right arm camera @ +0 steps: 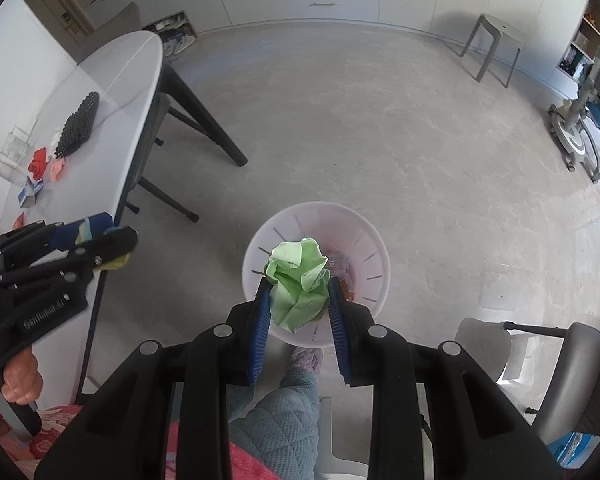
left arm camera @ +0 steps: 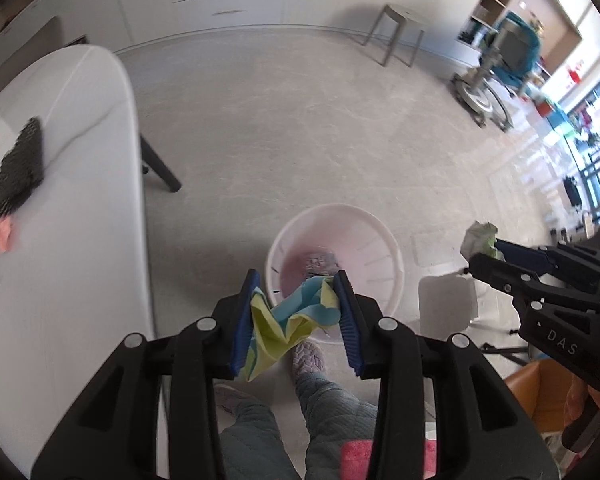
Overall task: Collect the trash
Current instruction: 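Open both tools over the wastebasket to drop cloth and green paper, then move both open tools back over the table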
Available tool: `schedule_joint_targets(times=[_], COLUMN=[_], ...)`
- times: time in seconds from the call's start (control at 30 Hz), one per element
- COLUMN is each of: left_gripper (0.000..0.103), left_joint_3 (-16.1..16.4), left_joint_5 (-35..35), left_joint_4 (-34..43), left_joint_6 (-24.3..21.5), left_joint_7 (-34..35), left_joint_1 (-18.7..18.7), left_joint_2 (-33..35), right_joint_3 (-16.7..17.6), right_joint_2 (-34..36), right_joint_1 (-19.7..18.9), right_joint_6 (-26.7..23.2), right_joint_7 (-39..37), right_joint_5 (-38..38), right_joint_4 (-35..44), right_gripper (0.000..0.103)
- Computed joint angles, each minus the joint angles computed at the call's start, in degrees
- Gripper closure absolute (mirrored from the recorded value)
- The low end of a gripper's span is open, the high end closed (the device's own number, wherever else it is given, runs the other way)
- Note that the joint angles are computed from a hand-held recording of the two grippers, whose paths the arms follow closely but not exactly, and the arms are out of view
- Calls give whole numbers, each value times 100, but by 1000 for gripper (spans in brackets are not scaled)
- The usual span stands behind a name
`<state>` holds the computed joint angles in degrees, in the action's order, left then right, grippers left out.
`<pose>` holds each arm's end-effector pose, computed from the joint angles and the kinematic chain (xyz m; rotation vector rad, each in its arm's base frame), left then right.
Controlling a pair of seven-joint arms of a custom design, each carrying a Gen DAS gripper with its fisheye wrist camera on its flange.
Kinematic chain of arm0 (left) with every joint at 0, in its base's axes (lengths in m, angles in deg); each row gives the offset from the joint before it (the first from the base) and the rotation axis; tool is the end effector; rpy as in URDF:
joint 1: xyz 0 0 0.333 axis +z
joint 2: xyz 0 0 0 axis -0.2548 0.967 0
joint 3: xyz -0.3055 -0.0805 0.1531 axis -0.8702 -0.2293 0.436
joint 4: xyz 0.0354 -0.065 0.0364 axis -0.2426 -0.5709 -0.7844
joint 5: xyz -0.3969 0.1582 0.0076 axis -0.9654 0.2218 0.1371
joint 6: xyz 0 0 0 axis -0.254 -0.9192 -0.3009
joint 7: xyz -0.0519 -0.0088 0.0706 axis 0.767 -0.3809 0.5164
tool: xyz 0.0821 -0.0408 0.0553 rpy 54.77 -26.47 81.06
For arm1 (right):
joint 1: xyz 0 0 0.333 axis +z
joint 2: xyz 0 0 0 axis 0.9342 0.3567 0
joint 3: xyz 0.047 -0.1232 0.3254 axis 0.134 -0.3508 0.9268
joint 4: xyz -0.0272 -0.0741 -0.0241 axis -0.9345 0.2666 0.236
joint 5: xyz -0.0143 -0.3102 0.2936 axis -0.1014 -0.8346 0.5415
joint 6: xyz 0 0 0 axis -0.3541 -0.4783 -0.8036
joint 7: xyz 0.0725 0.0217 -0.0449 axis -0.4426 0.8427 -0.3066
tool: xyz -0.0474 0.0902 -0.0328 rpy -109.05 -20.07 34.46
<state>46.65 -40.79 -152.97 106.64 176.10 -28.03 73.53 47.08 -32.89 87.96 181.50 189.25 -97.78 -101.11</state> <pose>0.5597 -0.2819 0.3832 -1.5341 2.6023 -0.4746 0.4530 0.2346 0.4186 -1.7856 2.2112 -0.2478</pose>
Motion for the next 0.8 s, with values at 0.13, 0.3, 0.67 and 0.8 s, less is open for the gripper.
schedule_joint_targets(times=[0.13, 0.3, 0.67, 0.8], left_gripper=[54, 34, 26, 24], left_joint_3=[-85, -125, -103, -86], left_joint_5=[97, 139, 118, 102], left_joint_4=[176, 217, 227, 196], left_joint_6=[-147, -108, -221, -215], left_joint_7=[-64, -116, -275, -259], left_joint_1=[-152, -264, -266, -232], left_joint_2=[170, 170, 124, 46], right_joint_3=[-57, -66, -37, -50], right_joint_2=[-194, -250, -195, -150], right_joint_1=[-83, -146, -149, -120], right_joint_6=[-44, -36, -9, -15], right_joint_7=[-3, -52, -137, -189], right_joint_5=[-5, 12, 44, 89], right_joint_4=[-181, -244, -204, -178], right_gripper=[74, 74, 74, 74])
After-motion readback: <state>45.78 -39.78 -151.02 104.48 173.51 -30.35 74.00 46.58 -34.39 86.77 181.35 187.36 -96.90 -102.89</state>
